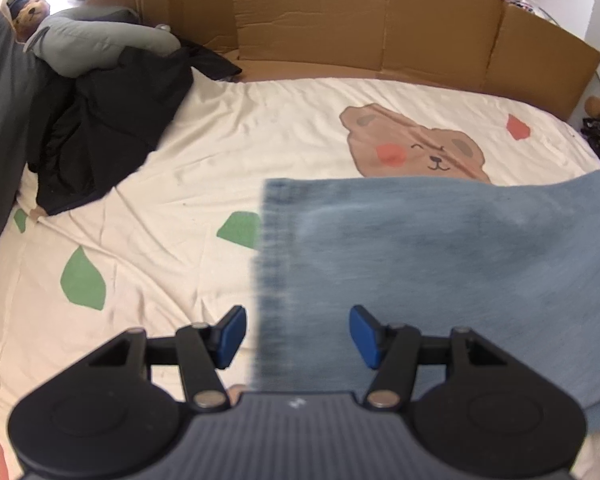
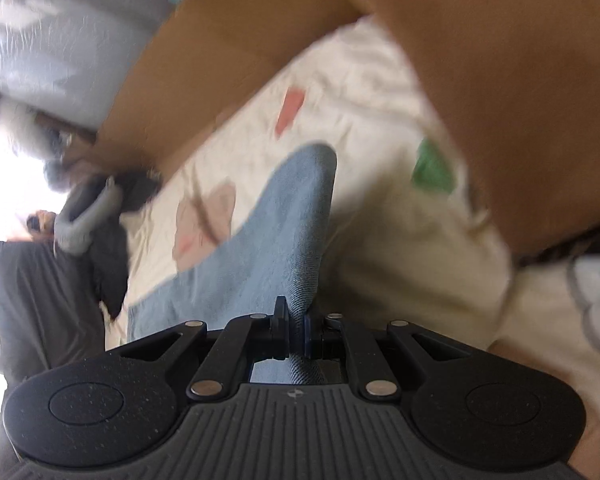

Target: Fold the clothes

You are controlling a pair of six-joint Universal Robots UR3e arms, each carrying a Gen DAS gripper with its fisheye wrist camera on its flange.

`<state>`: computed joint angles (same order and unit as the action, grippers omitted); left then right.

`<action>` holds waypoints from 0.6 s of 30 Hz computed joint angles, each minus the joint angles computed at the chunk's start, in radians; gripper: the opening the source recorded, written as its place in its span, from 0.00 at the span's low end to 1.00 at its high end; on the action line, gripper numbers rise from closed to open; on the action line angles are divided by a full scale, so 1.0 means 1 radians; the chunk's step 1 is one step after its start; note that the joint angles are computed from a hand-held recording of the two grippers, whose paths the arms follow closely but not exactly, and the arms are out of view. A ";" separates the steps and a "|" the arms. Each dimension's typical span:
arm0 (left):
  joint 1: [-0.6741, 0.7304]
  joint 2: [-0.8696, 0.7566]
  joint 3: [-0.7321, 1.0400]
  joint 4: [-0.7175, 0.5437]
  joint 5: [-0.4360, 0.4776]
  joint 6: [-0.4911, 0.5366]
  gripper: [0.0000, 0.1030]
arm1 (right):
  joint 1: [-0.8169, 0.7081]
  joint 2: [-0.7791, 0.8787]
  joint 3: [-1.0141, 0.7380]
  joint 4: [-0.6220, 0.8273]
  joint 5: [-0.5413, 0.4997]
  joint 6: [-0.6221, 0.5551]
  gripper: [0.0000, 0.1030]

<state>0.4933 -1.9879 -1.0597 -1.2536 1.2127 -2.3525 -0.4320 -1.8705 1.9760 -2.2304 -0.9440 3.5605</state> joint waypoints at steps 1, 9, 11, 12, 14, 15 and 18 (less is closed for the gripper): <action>-0.002 -0.001 0.000 -0.005 0.005 -0.001 0.59 | -0.015 -0.005 0.009 0.000 -0.005 -0.010 0.04; -0.040 -0.046 0.107 -0.102 0.028 0.017 0.59 | -0.080 0.006 0.138 -0.068 -0.028 -0.069 0.05; -0.055 -0.062 0.140 -0.124 0.033 0.027 0.59 | -0.115 -0.011 0.190 -0.095 0.009 -0.089 0.09; -0.064 -0.063 0.147 -0.125 0.035 0.041 0.59 | -0.132 -0.018 0.205 -0.088 0.020 -0.102 0.10; -0.077 -0.066 0.167 -0.140 0.032 0.061 0.59 | -0.153 -0.033 0.211 -0.043 0.017 -0.144 0.12; -0.084 -0.070 0.181 -0.151 0.029 0.067 0.59 | -0.170 -0.042 0.218 -0.019 0.023 -0.171 0.12; -0.103 -0.087 0.223 -0.184 0.020 0.082 0.59 | -0.247 -0.109 0.270 0.065 0.081 -0.247 0.13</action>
